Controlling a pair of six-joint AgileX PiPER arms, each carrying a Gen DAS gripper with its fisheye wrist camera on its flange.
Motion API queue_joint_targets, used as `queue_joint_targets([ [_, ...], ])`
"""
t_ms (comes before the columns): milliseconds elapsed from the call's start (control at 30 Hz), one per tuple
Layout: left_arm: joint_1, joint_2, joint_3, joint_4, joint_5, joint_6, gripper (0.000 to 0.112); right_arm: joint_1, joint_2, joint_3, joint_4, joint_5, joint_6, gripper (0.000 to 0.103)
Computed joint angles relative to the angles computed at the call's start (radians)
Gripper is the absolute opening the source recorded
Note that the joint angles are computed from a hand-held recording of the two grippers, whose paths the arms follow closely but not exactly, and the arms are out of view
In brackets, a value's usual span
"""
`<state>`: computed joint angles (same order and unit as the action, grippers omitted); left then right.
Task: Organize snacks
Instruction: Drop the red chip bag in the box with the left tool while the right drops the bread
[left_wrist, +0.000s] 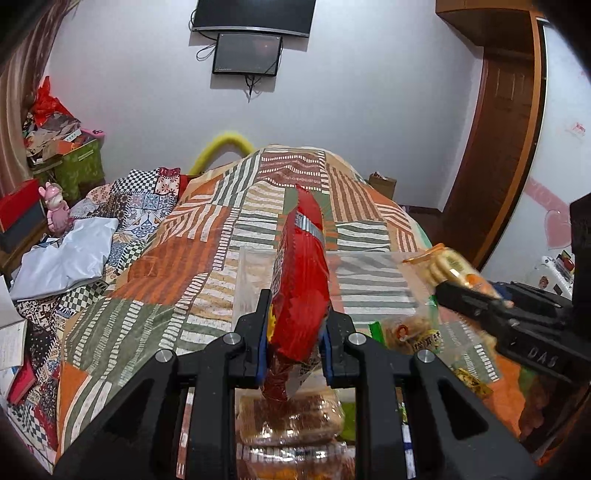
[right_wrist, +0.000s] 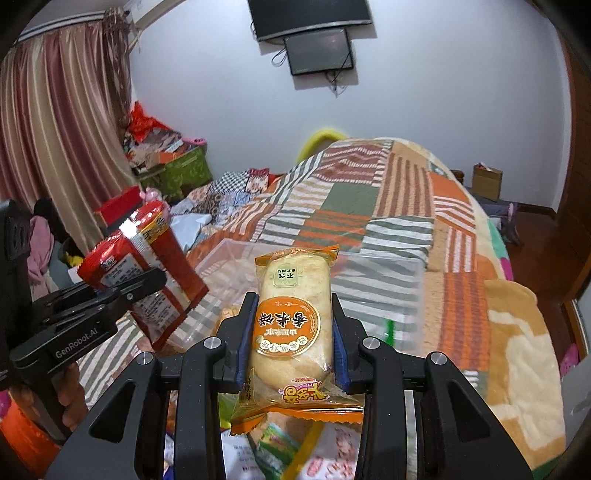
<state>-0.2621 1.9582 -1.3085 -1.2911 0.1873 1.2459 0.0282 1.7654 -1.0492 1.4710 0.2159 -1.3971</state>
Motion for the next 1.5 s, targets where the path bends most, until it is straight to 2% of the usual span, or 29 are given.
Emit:
queue_joint_targets([
  [267, -0.004, 0.060, -0.084, 0.164, -0.009, -0.156, 0.022, 0.040, 0.109, -0.127, -0.394, 0.021, 0.375, 0.032],
  [433, -0.012, 0.126, -0.178, 0.473, 0.015, -0.452, 0.022, 0.051, 0.159, -0.185, -0.573, 0.045, 0.543, 0.032],
  [467, -0.014, 0.130, -0.182, 0.500, 0.015, -0.476, 0.022, 0.053, 0.171, -0.200, -0.617, 0.051, 0.585, 0.032],
  [567, -0.019, 0.159, -0.223, 0.668, 0.033, -0.642, 0.022, 0.054, 0.196, -0.229, -0.675, 0.072, 0.640, 0.032],
  [700, -0.011, 0.193, -0.266, 0.745, 0.088, -0.732, 0.030, 0.063, 0.204, -0.231, -0.744, 0.064, 0.700, 0.033],
  [767, -0.005, 0.202, -0.277, 0.731, 0.114, -0.726, 0.031, 0.067, 0.203, -0.233, -0.788, 0.061, 0.740, 0.033],
  [900, -0.005, 0.179, -0.230, 0.687, 0.094, -0.675, 0.032, 0.073, 0.185, -0.219, -0.846, 0.057, 0.790, 0.035],
  [967, -0.004, 0.162, -0.205, 0.642, 0.089, -0.632, 0.035, 0.071, 0.175, -0.210, -0.836, 0.055, 0.781, 0.044],
  [1067, -0.003, 0.114, -0.140, 0.560, 0.062, -0.542, 0.041, 0.074, 0.150, -0.184, -0.842, 0.033, 0.787, 0.045],
  [1167, 0.000, 0.063, -0.075, 0.454, 0.037, -0.423, 0.051, 0.074, 0.113, -0.149, -0.822, 0.015, 0.770, 0.045],
  [1300, 0.008, -0.011, 0.020, 0.264, 0.015, -0.221, 0.061, 0.073, 0.040, -0.078, -0.752, -0.019, 0.705, 0.047],
  [1333, 0.012, -0.031, 0.045, 0.222, 0.018, -0.175, 0.064, 0.073, 0.020, -0.057, -0.730, -0.028, 0.682, 0.051],
  [1400, 0.015, -0.063, 0.085, 0.178, 0.019, -0.124, 0.067, 0.075, -0.026, -0.010, -0.652, -0.054, 0.608, 0.058],
  [1500, 0.015, -0.111, 0.151, 0.100, 0.008, -0.032, 0.072, 0.081, -0.094, 0.062, -0.522, -0.083, 0.480, 0.059],
])
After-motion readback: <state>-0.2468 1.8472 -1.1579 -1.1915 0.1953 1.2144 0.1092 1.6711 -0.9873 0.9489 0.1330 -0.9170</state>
